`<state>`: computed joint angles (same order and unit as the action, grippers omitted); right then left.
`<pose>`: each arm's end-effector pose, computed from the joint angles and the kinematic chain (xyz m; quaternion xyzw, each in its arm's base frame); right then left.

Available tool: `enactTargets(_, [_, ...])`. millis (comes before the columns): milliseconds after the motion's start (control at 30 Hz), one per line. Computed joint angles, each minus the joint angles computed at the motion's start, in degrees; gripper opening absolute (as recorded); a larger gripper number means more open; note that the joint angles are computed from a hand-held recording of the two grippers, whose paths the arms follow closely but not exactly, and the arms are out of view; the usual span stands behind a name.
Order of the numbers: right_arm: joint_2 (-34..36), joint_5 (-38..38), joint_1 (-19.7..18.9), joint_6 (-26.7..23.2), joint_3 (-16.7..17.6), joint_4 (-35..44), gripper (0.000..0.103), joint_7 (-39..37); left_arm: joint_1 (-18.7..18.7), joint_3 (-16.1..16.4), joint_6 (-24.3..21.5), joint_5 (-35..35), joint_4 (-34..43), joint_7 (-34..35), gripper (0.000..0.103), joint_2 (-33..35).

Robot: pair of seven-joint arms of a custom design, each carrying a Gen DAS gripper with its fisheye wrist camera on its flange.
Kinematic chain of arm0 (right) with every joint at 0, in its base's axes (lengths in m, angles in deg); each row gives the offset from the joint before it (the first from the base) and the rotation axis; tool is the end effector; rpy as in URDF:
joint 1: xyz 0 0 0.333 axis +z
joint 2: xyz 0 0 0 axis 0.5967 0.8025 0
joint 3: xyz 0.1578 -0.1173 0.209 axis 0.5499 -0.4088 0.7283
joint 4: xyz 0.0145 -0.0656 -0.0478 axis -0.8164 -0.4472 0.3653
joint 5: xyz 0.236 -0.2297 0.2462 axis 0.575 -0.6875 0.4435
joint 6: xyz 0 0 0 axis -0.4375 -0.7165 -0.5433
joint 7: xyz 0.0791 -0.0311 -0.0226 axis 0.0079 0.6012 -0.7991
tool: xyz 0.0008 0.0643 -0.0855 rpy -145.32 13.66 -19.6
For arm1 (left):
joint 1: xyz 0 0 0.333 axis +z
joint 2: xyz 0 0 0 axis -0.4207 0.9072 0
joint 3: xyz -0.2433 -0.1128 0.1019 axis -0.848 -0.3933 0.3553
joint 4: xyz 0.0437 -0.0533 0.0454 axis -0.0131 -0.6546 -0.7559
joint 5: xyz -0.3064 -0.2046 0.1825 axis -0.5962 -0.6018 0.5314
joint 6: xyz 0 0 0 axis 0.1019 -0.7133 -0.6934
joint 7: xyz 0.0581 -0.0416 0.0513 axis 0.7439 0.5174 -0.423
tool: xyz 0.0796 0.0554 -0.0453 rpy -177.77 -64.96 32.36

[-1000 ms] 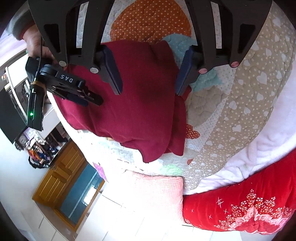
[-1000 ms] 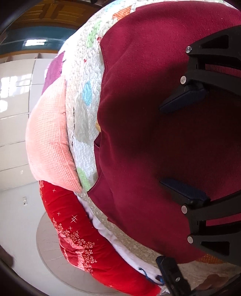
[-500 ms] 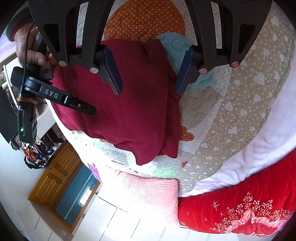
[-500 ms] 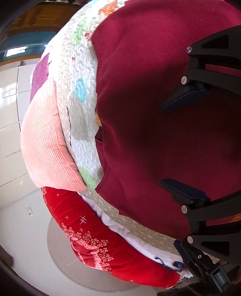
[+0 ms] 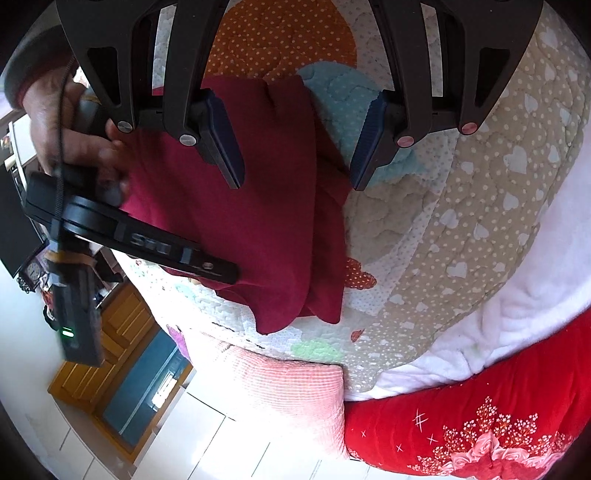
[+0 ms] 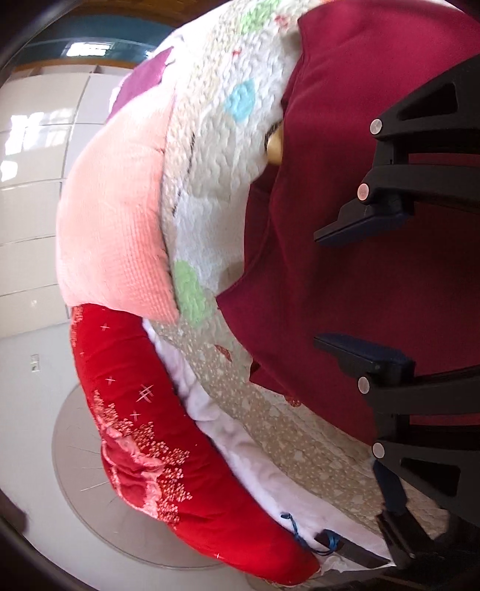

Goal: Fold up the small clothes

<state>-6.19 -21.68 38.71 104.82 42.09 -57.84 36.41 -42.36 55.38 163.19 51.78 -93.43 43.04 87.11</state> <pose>0.7490 0.1237 0.3439 -0.8298 0.4187 -0.0830 0.3596 0.5857 -0.2394 0.3181 -0.7640 0.5203 -0.3459 0.1612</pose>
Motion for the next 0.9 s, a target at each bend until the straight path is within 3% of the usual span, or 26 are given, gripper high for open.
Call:
enactTargets(267, [11.7,-10.6,5.4,-5.8,-3.2,16.1,0.05,12.9,1.2,-0.7,1.9,-5.3,-0.5,4.6,0.059,0.7])
enactTargets(367, [15.1,-13.0,5.4,-11.3,-3.4,23.1,0.052,17.4,1.6,-0.6,4.1,-8.4,-1.7,6.4,0.059,0.4])
enactTargets(500, [10.4,-9.4,2.3,-11.4,0.1,17.5,0.054,15.9,-0.8,2.9,9.2,-10.3,-4.5,6.1,0.059,-1.2])
enactTargets(600, [7.7,-7.8,2.3,-13.5,0.2,14.8,0.074,15.7,-5.4,7.7,9.2,-9.6,-5.7,5.0,0.059,-2.3])
enactTargets(633, [8.1,-8.3,2.8,-15.3,-0.1,15.8,0.074,16.1,-5.3,7.6,9.4,-10.3,-5.9,5.3,0.059,-2.3])
enactTargets(667, [8.7,-9.3,3.6,-17.9,-0.5,17.3,0.074,16.8,-4.5,6.7,9.6,-11.4,-6.1,6.2,0.059,-2.2])
enactTargets(767, [10.2,-12.8,6.6,-20.5,-2.1,20.1,0.075,18.5,3.6,-2.3,8.9,-19.3,-6.9,13.8,0.059,-1.7])
enactTargets(900, [14.7,-19.4,10.8,-23.4,-4.5,27.1,0.087,21.2,4.6,-3.8,8.2,-23.6,-7.2,17.6,0.059,-1.6])
